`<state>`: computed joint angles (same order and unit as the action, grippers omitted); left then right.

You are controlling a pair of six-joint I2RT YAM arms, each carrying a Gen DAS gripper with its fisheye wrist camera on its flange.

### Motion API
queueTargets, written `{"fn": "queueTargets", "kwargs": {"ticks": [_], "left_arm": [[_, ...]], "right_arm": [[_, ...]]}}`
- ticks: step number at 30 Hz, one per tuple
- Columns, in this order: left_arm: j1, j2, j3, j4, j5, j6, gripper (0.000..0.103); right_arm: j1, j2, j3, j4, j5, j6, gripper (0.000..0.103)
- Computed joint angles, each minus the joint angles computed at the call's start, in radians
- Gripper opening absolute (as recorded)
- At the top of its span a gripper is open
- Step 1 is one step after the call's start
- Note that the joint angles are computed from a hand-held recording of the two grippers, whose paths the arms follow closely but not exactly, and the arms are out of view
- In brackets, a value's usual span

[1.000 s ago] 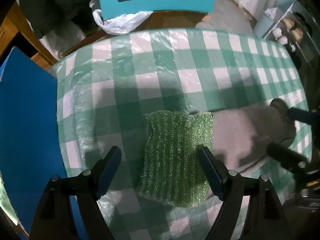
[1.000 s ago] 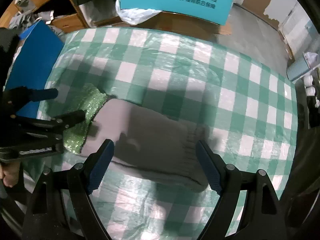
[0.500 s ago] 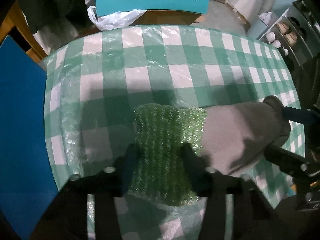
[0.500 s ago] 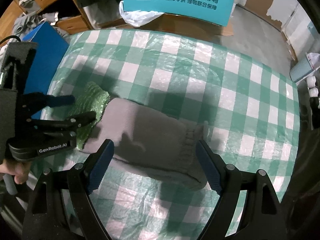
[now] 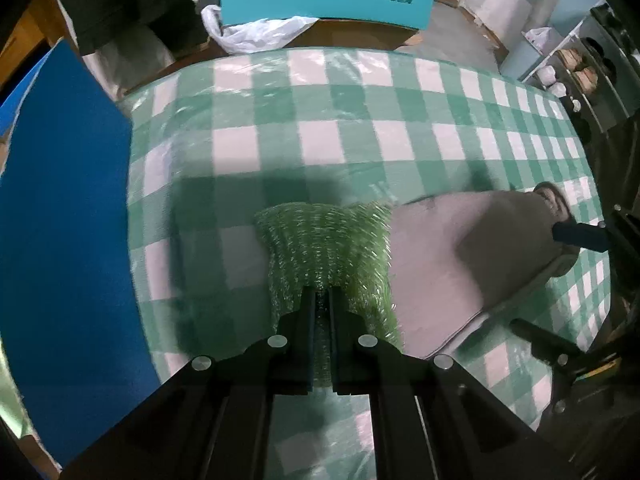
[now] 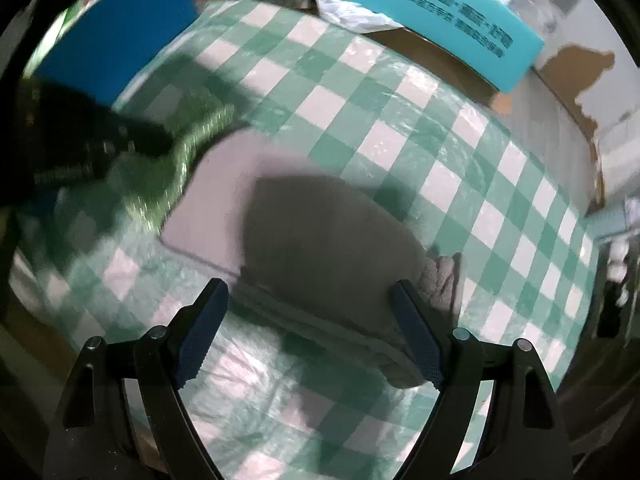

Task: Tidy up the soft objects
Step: 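Grasp the green glittery scrubber pad with the left tool while the right tool approaches the grey sock, then grasp the grey fleece sock with the right tool while the left tool lifts the scrubber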

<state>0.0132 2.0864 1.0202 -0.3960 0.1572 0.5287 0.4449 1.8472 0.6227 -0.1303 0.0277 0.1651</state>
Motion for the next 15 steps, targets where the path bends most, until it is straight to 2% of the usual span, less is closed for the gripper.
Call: {"fn": "queueTargets", "kwargs": {"ticks": [4, 7, 8, 9, 10, 11, 12, 15], "left_arm": [[0.017, 0.016, 0.012, -0.025, -0.022, 0.014, 0.006], [0.011, 0.024, 0.011, -0.035, -0.028, 0.020, 0.017], [0.009, 0.019, 0.004, -0.033, -0.023, 0.026, 0.025], [0.004, 0.011, -0.007, -0.026, -0.021, 0.032, 0.040], [-0.006, -0.002, -0.026, -0.009, -0.031, 0.035, 0.050], [-0.015, -0.016, -0.047, 0.016, -0.044, 0.036, 0.068], [-0.027, -0.035, -0.077, 0.054, -0.062, 0.039, 0.079], [-0.063, -0.060, -0.141, 0.148, -0.116, 0.059, 0.081]], "right_arm": [[0.039, 0.029, -0.001, -0.007, 0.050, -0.020, 0.083], [0.061, 0.069, 0.012, -0.007, 0.080, -0.035, 0.083], [0.064, 0.084, 0.017, -0.004, 0.087, -0.038, 0.083], [0.067, 0.101, 0.025, -0.001, 0.093, -0.042, 0.083], [0.072, 0.120, 0.032, 0.003, 0.104, -0.043, 0.083], [0.072, 0.138, 0.040, 0.007, 0.111, -0.045, 0.083], [0.070, 0.156, 0.048, 0.015, 0.112, -0.048, 0.083], [0.044, 0.198, 0.067, 0.033, 0.094, -0.053, 0.083]]}}
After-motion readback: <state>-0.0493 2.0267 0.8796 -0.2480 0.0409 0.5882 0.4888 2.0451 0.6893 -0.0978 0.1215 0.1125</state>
